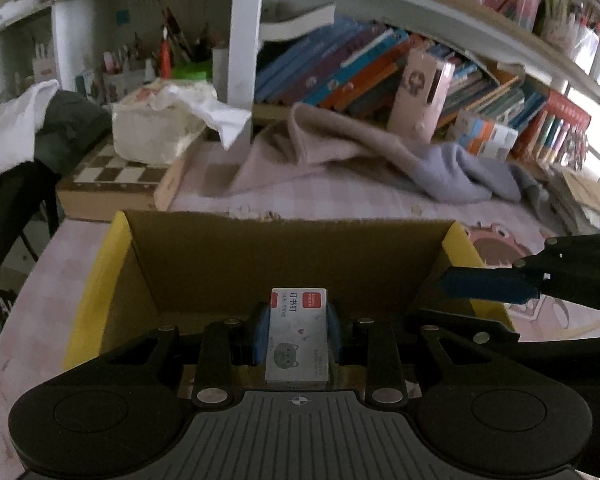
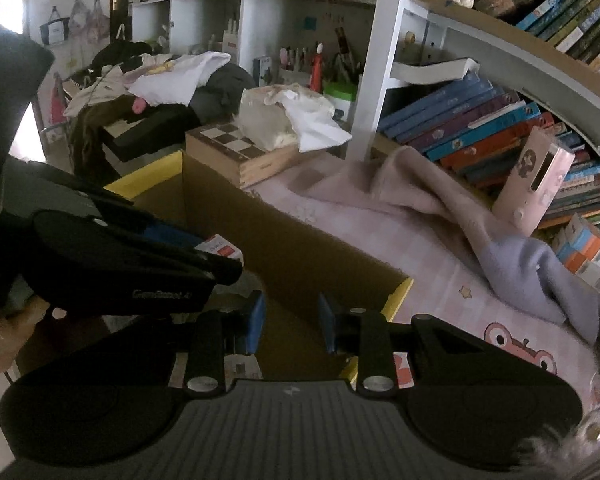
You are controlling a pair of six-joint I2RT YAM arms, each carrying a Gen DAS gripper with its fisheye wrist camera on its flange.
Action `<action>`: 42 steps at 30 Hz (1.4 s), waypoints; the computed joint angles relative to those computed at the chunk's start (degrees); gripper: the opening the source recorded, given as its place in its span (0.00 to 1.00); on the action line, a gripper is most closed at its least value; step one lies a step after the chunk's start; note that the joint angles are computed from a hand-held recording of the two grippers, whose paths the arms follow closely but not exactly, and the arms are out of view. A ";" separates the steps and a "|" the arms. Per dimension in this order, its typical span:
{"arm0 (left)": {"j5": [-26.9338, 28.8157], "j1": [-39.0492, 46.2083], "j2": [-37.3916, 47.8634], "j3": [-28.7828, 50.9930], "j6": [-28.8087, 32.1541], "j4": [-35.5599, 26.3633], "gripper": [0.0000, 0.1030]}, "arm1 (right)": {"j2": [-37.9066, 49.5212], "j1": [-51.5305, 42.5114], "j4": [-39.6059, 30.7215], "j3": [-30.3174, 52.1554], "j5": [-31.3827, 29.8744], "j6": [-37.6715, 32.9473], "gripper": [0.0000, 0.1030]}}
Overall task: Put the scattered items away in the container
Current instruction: 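Lower the card box and plush toy into the yellow box and open both tools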
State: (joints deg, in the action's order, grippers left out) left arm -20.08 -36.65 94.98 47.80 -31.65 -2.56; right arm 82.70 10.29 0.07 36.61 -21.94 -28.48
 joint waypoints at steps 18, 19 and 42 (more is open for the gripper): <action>-5.84 -3.92 -7.92 -3.38 -0.95 -2.57 0.63 | -7.86 0.45 -1.43 -4.05 0.04 2.01 0.27; -6.64 -4.66 -8.93 -3.84 -0.92 -2.73 0.65 | -9.26 0.06 -1.92 -4.57 -0.20 2.10 0.27; -34.32 -39.74 -22.82 -3.80 -31.06 -34.03 0.83 | -55.77 -31.37 -44.09 -14.41 -18.84 -10.48 0.27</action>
State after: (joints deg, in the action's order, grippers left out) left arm -54.41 -76.39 72.16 43.99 -62.70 -36.59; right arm 26.93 -21.08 -44.01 22.20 -40.77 -38.96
